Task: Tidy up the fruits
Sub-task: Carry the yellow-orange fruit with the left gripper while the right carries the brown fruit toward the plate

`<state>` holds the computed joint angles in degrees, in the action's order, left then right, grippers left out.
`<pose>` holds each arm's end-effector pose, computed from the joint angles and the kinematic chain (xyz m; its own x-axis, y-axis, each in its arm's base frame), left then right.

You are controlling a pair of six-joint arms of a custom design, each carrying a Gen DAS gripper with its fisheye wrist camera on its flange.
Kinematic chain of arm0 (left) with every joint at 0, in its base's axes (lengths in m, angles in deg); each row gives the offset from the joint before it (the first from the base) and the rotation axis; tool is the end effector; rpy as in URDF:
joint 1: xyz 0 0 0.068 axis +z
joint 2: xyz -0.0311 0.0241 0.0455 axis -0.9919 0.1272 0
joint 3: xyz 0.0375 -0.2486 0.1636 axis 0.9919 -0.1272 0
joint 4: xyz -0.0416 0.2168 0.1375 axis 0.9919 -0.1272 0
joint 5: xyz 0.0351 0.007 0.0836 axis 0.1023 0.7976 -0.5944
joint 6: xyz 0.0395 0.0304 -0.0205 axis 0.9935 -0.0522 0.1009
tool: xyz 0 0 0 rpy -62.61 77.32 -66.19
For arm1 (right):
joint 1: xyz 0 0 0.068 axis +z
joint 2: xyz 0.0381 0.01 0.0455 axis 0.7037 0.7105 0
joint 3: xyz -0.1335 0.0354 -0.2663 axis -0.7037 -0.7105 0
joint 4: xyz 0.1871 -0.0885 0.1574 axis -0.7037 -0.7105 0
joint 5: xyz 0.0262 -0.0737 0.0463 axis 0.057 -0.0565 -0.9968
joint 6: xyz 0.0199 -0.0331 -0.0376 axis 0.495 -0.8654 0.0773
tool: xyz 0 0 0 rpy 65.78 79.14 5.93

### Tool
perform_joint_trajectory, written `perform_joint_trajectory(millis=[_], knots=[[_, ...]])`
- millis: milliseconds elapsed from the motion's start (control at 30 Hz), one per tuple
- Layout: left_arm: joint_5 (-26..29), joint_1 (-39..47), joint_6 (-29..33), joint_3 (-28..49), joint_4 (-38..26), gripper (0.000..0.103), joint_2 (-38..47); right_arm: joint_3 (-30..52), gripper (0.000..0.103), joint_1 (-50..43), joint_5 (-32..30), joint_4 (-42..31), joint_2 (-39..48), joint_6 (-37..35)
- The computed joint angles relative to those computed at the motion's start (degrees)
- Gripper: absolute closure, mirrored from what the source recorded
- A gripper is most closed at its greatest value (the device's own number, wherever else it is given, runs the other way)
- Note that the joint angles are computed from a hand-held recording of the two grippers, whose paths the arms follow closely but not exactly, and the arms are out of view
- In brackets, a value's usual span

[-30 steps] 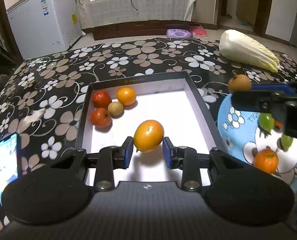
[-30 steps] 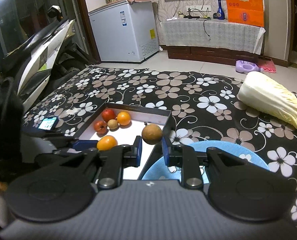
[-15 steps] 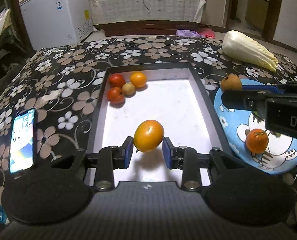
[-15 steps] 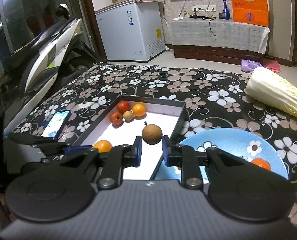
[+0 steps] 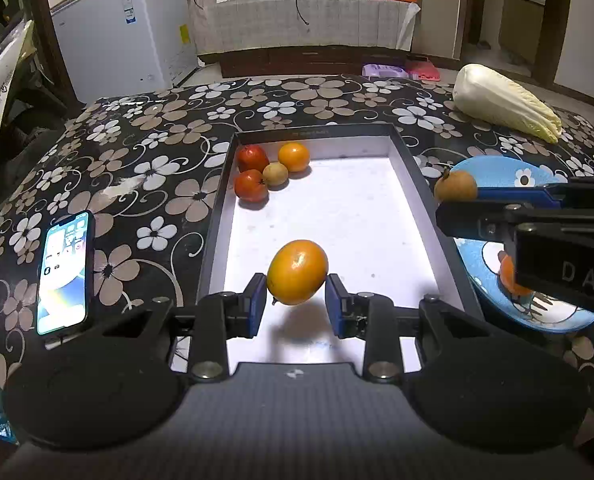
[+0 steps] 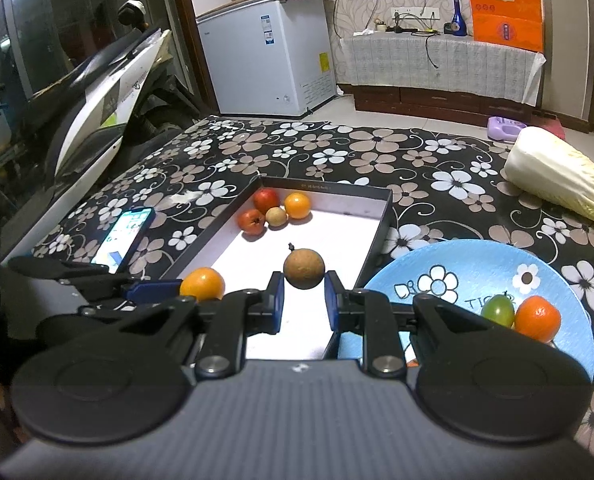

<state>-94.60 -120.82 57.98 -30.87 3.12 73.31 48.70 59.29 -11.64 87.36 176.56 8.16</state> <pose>0.2111 -0.1565 0.0748 -0.6336 0.3536 -0.6881 0.4253 0.9022 0.0720 0.2104 0.0522 0.0716 -0.6008 0.1428 -0.7866 -0.0256 0.9800 0.1974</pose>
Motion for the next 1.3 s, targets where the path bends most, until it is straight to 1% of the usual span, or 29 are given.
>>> perform_joint_trajectory(millis=[200, 1300], knots=[[0.18, 0.53, -0.1, -0.66, 1.01, 0.066, -0.28, 0.08, 0.078, 0.46, 0.5, 0.03, 0.19, 0.15], [0.32, 0.21, 0.02, -0.3, 1.36, 0.066, 0.04, 0.26, 0.078, -0.59, -0.01, -0.04, 0.49, -0.21]])
